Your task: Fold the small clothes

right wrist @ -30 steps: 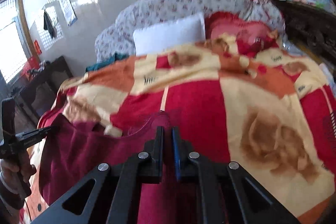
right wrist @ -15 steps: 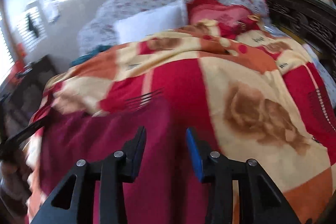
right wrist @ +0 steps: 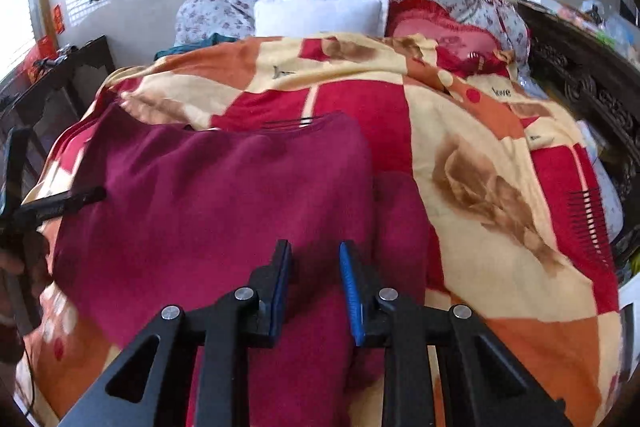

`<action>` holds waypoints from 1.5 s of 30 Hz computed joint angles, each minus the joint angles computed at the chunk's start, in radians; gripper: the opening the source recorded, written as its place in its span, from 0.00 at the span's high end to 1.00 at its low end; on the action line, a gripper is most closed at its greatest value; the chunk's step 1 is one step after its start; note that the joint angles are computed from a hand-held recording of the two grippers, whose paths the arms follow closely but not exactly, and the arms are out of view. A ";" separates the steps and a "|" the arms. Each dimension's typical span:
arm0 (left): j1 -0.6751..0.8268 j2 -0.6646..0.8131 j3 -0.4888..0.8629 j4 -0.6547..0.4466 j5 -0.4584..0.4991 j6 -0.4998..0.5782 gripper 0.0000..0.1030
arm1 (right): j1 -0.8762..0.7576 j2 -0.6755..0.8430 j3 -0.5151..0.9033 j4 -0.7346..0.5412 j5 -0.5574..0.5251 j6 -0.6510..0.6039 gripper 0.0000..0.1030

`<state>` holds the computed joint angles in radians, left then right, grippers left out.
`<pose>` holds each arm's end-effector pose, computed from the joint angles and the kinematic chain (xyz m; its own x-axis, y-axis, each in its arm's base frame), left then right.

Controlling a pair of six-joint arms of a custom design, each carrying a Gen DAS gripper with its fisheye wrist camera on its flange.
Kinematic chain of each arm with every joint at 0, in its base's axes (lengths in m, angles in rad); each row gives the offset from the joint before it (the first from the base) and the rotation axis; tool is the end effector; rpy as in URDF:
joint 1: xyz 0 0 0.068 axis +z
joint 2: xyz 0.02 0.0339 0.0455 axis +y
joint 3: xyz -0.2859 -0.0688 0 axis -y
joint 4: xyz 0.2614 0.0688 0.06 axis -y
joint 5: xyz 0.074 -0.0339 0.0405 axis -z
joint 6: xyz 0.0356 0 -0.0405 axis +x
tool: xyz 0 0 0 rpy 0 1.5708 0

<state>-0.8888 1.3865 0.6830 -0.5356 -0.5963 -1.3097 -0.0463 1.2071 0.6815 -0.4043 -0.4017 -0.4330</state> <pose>0.1665 -0.1733 0.1734 -0.6630 -0.4516 -0.5970 -0.4397 0.8804 -0.1775 0.2387 0.0029 0.2159 -0.6467 -0.3566 -0.6742 -0.5093 0.8599 0.0336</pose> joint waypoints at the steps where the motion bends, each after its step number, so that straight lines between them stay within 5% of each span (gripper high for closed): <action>1: -0.029 -0.017 -0.008 -0.032 -0.024 -0.036 0.16 | -0.007 -0.034 -0.011 -0.033 -0.017 -0.021 0.72; 5: -0.160 -0.021 -0.012 -0.148 -0.103 -0.185 0.16 | -0.035 -0.175 -0.109 -0.126 -0.025 -0.111 0.72; 8: -0.228 -0.002 -0.026 -0.163 -0.126 -0.274 0.16 | -0.007 -0.150 -0.195 -0.048 0.080 -0.124 0.72; 13: -0.249 0.034 -0.044 -0.121 -0.138 -0.272 0.16 | 0.064 -0.199 -0.167 -0.099 0.133 -0.043 0.71; 17: -0.247 -0.033 -0.130 -0.009 -0.140 -0.270 0.16 | 0.252 -0.241 -0.095 -0.134 0.098 0.109 0.58; 21: -0.263 -0.048 -0.151 0.016 -0.148 -0.223 0.16 | 0.540 -0.066 -0.016 0.054 0.142 0.311 0.57; 25: -0.257 -0.067 -0.182 0.064 -0.140 -0.198 0.14 | 0.740 0.179 0.110 0.209 0.239 0.384 0.57; 32: -0.226 -0.093 -0.212 0.124 -0.118 -0.135 0.09 | 0.830 0.493 0.341 0.268 0.316 0.456 0.63; 37: -0.216 -0.085 -0.209 0.130 -0.112 -0.118 0.08 | 0.837 0.590 0.403 0.261 0.309 0.466 0.64; 45: -0.230 -0.085 -0.214 0.136 -0.119 -0.134 0.06 | 0.810 0.518 0.390 0.192 0.250 0.492 0.61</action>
<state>-1.1188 1.3018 0.4690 -0.4001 -0.7156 -1.4438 0.7638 1.7255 1.0710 -0.2120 -0.1520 0.0592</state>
